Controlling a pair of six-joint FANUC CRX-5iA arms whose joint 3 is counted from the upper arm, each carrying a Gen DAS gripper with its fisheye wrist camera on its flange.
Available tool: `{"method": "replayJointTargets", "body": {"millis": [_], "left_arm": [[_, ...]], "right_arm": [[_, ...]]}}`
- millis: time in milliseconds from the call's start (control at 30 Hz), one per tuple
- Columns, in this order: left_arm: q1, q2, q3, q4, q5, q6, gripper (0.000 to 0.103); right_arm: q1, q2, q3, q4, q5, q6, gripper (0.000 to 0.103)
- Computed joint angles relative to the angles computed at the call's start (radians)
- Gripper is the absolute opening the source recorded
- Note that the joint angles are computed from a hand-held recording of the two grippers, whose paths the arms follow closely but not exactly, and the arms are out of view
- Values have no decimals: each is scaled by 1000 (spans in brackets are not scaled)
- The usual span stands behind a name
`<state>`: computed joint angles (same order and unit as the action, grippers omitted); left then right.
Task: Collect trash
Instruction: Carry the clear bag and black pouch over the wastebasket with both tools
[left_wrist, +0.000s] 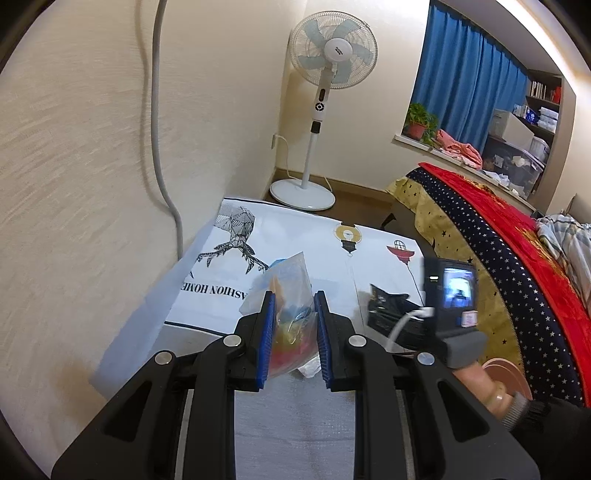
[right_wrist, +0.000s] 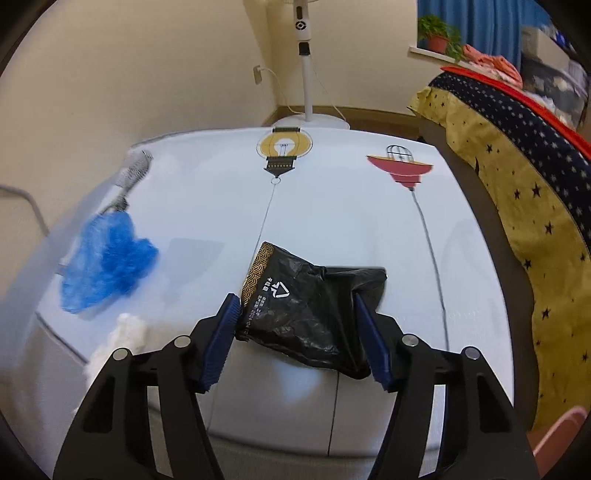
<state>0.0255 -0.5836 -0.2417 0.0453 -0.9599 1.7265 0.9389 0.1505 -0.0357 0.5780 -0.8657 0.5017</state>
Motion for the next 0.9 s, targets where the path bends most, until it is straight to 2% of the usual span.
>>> {"method": "replayJointTargets", "body": {"millis": [200, 333, 433, 633, 733, 900], "left_arm": [[-9, -14, 20, -18, -27, 32, 21], [-64, -31, 44, -51, -46, 57, 21], [-106, -49, 55, -64, -59, 69, 21], [-246, -54, 91, -126, -110, 137, 21], [-363, -40, 113, -182, -123, 174, 21], [-533, 8, 148, -259, -151, 256, 21]], "right_arm": [[63, -168, -88, 40, -7, -57, 63], [145, -291, -137, 82, -64, -106, 63], [238, -387, -181, 137, -141, -176, 63], [493, -554, -266, 269, -387, -354, 63], [659, -628, -310, 326, -558, -478, 63], [883, -697, -364, 391, -804, -628, 63]]}}
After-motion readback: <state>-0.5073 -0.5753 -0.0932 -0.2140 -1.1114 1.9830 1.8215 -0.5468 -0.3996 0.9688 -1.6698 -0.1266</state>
